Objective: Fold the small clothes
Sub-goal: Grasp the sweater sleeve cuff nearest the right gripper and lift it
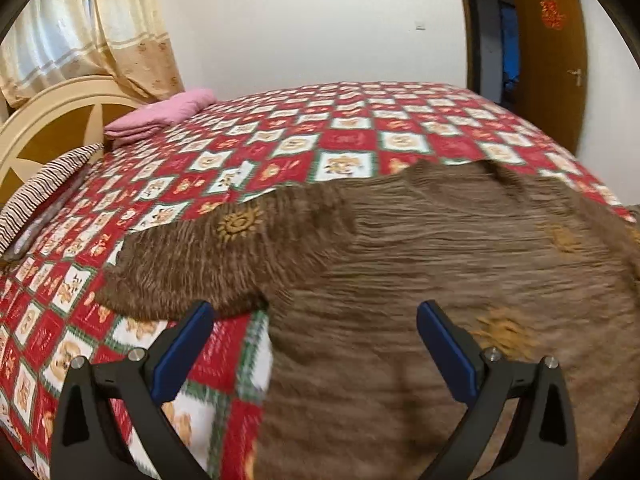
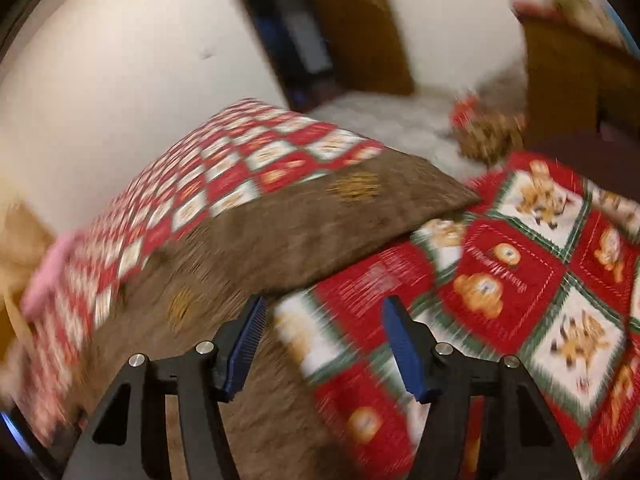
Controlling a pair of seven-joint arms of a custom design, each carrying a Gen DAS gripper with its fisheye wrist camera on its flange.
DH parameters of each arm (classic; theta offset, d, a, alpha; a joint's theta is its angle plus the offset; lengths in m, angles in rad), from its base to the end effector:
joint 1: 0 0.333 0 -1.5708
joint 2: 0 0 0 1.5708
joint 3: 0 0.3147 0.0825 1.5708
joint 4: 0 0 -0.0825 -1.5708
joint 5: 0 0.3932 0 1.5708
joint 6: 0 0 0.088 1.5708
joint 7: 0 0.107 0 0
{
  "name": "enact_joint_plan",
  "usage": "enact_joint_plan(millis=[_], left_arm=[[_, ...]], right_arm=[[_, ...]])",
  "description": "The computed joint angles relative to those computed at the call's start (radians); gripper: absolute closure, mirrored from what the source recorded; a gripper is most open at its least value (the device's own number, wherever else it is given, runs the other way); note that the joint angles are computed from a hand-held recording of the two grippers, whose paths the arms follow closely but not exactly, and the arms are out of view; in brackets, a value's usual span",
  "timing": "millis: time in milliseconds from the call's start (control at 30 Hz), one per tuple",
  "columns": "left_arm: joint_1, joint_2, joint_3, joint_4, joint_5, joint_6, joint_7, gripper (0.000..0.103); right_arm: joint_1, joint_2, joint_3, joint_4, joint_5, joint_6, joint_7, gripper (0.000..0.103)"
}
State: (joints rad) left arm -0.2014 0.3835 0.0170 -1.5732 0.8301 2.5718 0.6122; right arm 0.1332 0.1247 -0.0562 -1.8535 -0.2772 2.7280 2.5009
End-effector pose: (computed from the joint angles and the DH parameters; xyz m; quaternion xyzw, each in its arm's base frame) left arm 0.7064 -0.1459 0.4808 -0.7023 0.5767 -0.2037 0.3643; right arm 0.6486 0.0621 0.5353 -0.4161 0.8278 -0.1980 0.3200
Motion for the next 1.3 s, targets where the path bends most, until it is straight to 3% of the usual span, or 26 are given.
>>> enact_joint_plan(millis=[100, 167, 233, 400, 500, 567, 600, 633, 700, 767, 833, 933, 1033, 1167, 1300], left_arm=[[-0.005, 0.039, 0.010, 0.026, 0.004, -0.034, -0.020, 0.000], [0.023, 0.056, -0.021, 0.042, -0.089, -0.062, 0.051, 0.000], [0.046, 0.056, -0.034, 0.037, -0.162, -0.038, 0.084, 0.000], [0.073, 0.044, -0.044, -0.002, -0.296, 0.022, 0.123, 0.000], [0.052, 0.042, -0.023, -0.007, -0.292, 0.024, 0.118, 0.000], [0.049, 0.050, -0.019, 0.005, -0.296, 0.021, 0.123, 0.000], [0.047, 0.050, -0.018, 0.003, -0.298, 0.025, 0.122, 0.000], [0.050, 0.051, -0.017, 0.003, -0.302, 0.032, 0.126, 0.000], [0.051, 0.050, -0.015, -0.002, -0.308, 0.042, 0.128, 0.000], [0.050, 0.047, -0.013, -0.008, -0.310, 0.049, 0.129, 0.000], [0.050, 0.046, -0.011, -0.010, -0.312, 0.053, 0.130, 0.000], [0.049, 0.044, -0.009, -0.015, -0.314, 0.062, 0.128, 0.000], [0.049, 0.044, -0.008, -0.017, -0.315, 0.068, 0.128, 0.000], [0.051, 0.042, -0.008, -0.023, -0.320, 0.082, 0.129, 0.000], [0.053, 0.042, -0.007, -0.027, -0.327, 0.097, 0.132, 0.000]], right_arm=[[-0.065, 0.040, -0.015, 0.036, 0.169, 0.001, -0.036, 0.042], [-0.106, 0.063, -0.006, 0.058, 0.282, 0.000, -0.092, 0.044], [-0.151, 0.096, 0.010, 0.099, 0.420, -0.025, -0.159, 0.048], [-0.163, 0.189, -0.011, 0.235, 0.434, -0.146, -0.167, 0.048], [-0.184, 0.238, 0.002, 0.287, 0.500, -0.180, -0.173, 0.048], [-0.159, 0.254, -0.025, 0.306, 0.443, -0.183, -0.130, 0.049], [-0.152, 0.262, -0.034, 0.314, 0.420, -0.178, -0.118, 0.057], [-0.145, 0.270, -0.043, 0.321, 0.394, -0.173, -0.103, 0.075], [-0.136, 0.280, -0.060, 0.325, 0.349, -0.177, -0.072, 0.095], [-0.146, 0.277, -0.052, 0.309, 0.350, -0.140, -0.080, 0.096], [-0.140, 0.281, -0.056, 0.332, 0.312, -0.166, -0.097, 0.097], [-0.092, 0.266, -0.084, 0.357, 0.188, -0.138, -0.092, 0.097], [-0.048, 0.278, -0.076, 0.446, 0.089, -0.149, -0.148, 0.097], [-0.002, 0.366, -0.014, 0.646, 0.070, -0.213, -0.319, 0.097], [0.055, 0.517, 0.071, 0.869, 0.163, -0.287, -0.493, 0.097]])
